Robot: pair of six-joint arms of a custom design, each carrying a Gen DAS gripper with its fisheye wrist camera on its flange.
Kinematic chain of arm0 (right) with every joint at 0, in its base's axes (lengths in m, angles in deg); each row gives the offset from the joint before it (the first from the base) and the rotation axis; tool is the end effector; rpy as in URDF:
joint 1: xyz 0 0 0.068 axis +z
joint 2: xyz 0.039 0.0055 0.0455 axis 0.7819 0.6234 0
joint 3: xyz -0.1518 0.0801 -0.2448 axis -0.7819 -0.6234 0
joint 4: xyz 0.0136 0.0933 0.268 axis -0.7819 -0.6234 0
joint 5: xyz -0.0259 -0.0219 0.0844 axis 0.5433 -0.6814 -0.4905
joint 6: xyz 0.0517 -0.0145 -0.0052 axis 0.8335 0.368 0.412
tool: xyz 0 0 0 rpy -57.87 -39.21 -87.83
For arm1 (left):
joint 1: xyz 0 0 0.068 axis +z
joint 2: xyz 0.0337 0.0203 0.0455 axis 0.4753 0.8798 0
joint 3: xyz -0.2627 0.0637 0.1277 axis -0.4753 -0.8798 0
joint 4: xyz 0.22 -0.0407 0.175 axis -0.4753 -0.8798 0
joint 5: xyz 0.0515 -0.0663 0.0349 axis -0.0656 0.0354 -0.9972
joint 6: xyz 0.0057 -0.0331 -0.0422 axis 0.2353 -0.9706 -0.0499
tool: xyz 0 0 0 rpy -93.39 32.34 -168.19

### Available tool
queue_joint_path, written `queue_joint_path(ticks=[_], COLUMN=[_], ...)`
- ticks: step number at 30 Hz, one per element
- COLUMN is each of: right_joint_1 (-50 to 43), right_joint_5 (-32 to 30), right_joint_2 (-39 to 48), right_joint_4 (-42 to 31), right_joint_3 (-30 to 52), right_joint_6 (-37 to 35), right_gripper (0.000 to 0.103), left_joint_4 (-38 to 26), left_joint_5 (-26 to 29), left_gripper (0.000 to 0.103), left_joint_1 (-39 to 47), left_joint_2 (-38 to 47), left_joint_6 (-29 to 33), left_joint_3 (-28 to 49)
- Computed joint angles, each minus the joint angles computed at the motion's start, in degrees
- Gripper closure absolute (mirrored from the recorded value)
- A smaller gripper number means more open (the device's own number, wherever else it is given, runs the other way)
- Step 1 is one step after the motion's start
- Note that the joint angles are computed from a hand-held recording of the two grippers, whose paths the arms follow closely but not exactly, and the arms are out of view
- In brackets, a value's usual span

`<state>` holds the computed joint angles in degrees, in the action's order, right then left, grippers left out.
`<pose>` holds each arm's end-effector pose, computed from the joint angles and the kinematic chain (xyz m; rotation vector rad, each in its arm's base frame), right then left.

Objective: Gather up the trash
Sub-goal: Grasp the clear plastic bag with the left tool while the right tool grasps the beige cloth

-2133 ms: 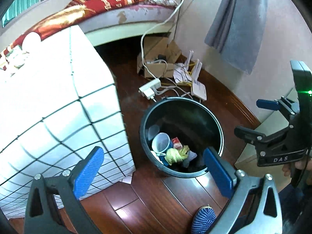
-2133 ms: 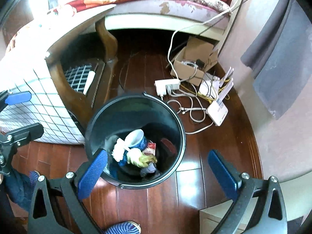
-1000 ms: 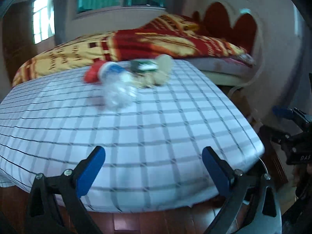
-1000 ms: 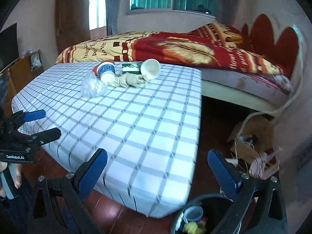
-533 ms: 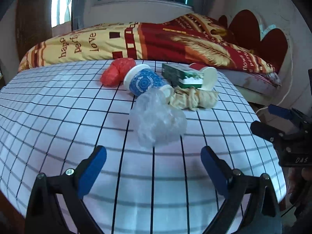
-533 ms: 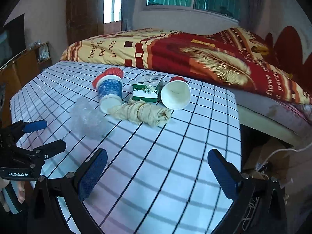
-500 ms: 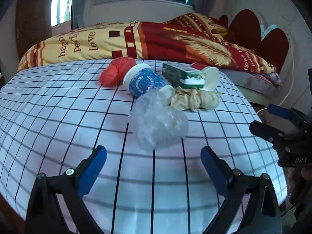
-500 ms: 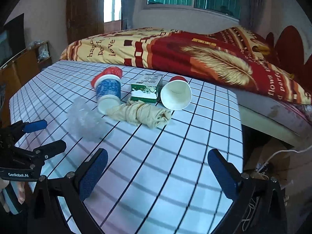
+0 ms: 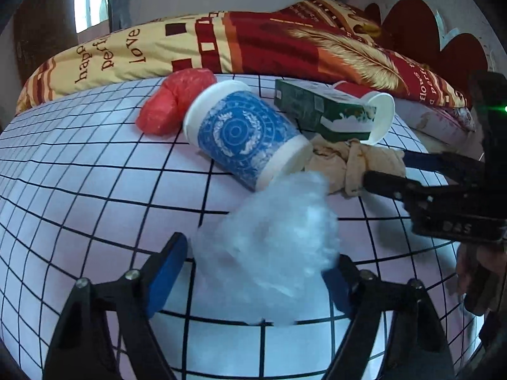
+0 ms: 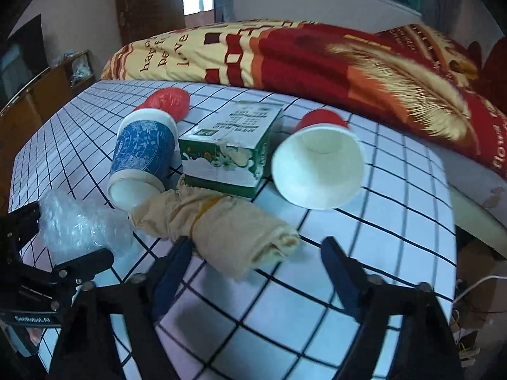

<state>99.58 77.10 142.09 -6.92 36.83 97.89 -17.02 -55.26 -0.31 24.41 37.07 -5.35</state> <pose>0.2316 0.2445 0.3101 -0.4524 2.3964 0.2152 0.1558 -0.0801 0.2990 0.1871 2.4546 -0.1950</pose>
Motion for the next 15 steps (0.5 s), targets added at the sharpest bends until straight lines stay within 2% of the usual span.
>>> queue_joint_path(ticks=[3,4,5,6,10,15], right_joint_1=[0.0,0.4,1.1,1.6,4.8,8.8], right_joint_5=[-2.6,-2.7,-2.1,-1.9,0.4,4.4], right_joint_2=[0.5,0.3,-0.1,-0.4,-3.0,-8.8], right_joint_4=[1.1,1.3,1.3,1.2,0.2,-1.7], right_joint_3=[0.0,-0.3,-0.6,-0.9,-3.0,-6.3], right_joint_6=[-0.4,-0.2,0.1,0.3,1.8,6.0], right_gripper=[0.053,0.059,0.064,0.075,0.081,0.081], left_joint_4=[0.4,0.8,1.0,1.1,0.7,-2.1], left_joint_5=[0.4,1.3,2.0,2.3,1.8,-1.4], left_gripper=[0.036,0.047,0.053,0.055,0.058,0.058], left_joint_1=[-0.3,-0.2,0.1,-0.1,-2.0,-6.8], left_joint_2=[0.2,0.0,0.1,0.1,-2.5,-6.9], left_joint_6=[0.1,0.3,0.6,0.4,-0.4,-3.7], left_joint_3=[-0.2,-0.4,-0.3,-0.2,-0.8,-0.8])
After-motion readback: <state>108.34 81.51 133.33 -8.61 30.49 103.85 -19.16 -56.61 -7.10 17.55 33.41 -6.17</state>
